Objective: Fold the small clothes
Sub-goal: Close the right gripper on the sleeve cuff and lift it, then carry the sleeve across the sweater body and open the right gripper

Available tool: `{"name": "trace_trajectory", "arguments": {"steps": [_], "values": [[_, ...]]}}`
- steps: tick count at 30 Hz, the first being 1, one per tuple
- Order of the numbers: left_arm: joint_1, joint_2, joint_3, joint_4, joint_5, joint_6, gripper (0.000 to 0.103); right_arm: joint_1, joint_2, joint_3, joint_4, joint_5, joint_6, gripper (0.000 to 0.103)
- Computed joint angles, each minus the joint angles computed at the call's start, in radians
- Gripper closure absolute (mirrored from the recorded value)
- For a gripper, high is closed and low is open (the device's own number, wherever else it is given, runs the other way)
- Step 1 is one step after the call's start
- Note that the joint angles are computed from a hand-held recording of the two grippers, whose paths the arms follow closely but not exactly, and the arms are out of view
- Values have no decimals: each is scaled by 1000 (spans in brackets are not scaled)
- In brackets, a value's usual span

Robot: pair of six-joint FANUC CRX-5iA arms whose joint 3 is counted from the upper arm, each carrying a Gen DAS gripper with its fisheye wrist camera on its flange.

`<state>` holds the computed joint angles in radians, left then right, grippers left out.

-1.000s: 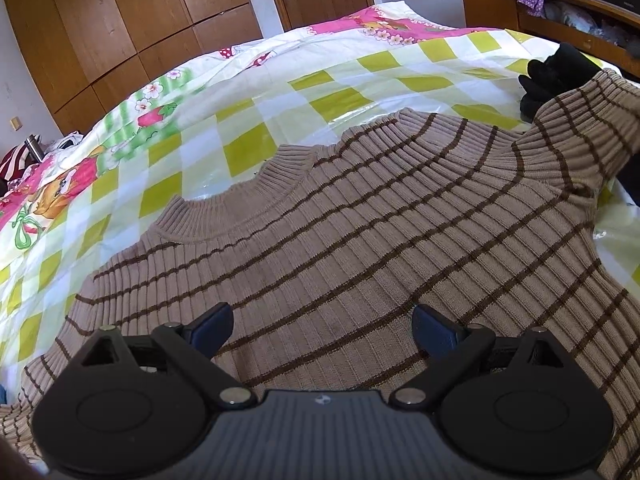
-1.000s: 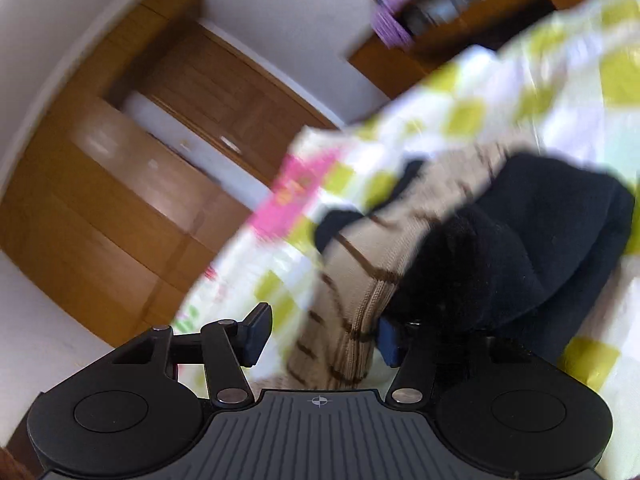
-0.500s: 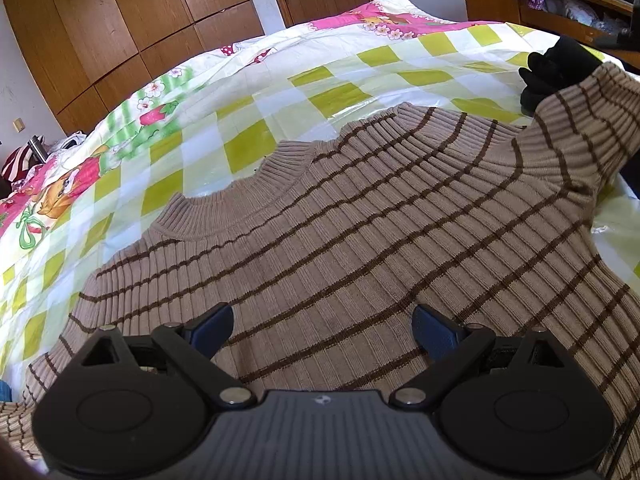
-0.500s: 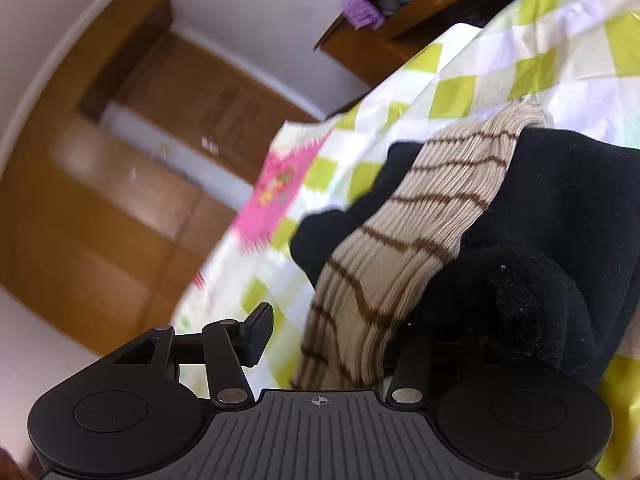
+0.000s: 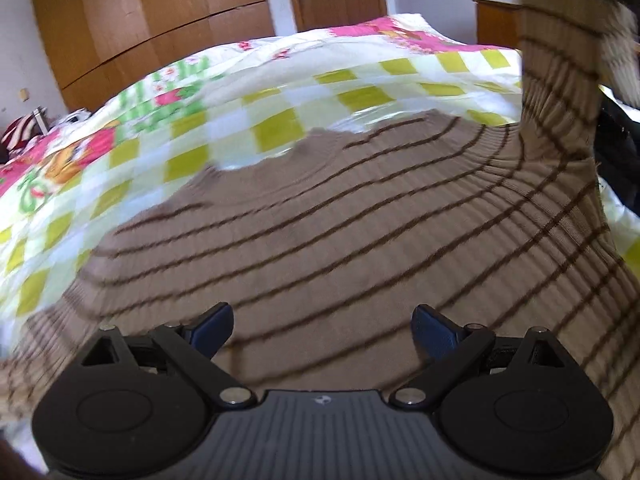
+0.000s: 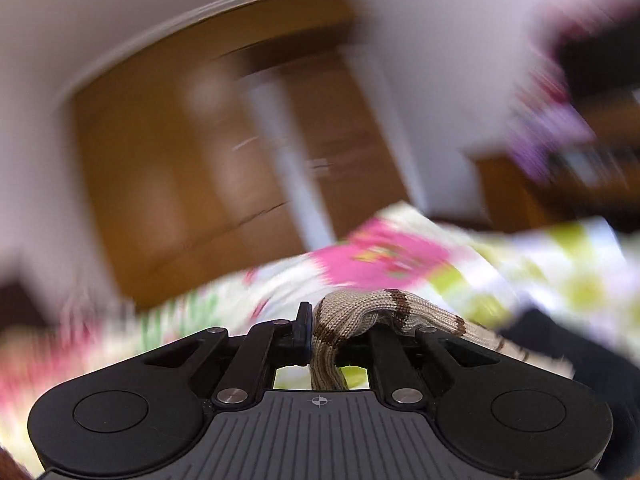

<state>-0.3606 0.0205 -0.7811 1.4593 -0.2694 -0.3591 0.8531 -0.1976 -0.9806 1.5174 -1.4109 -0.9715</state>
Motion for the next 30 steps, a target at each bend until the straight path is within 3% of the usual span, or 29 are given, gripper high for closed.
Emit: {"name": "trace_trajectory", "arguments": {"steps": [2, 6, 8, 11, 16, 18, 20, 22, 25, 30], "values": [[55, -24, -27, -2, -20, -21, 0, -25, 115, 69, 90, 89, 261, 94], [214, -51, -51, -138, -96, 47, 0, -36, 270, 139, 222, 340, 729, 95], [259, -55, -60, -155, -114, 53, 0, -25, 302, 150, 231, 430, 896, 97], [300, -54, -62, -155, -161, 59, 0, 35, 320, 189, 103, 476, 1023, 95], [267, -54, -88, 12, -170, -73, 0, 108, 312, 253, -133, 481, 1054, 81], [287, -44, -83, -8, -203, -53, 0, 101, 290, 251, -185, 521, 1088, 65], [299, -36, -81, -6, -219, -53, 0, 77, 239, 252, -275, 618, 1061, 64], [311, -31, -81, -5, -239, -54, 0, 17, 193, 261, -372, 757, 1013, 55], [334, -25, -78, -15, -274, -46, 0, -96, 169, 266, -423, 934, 867, 54], [334, -30, -88, 8, -283, -78, 0, -193, 164, 268, -509, 1068, 701, 54]]}}
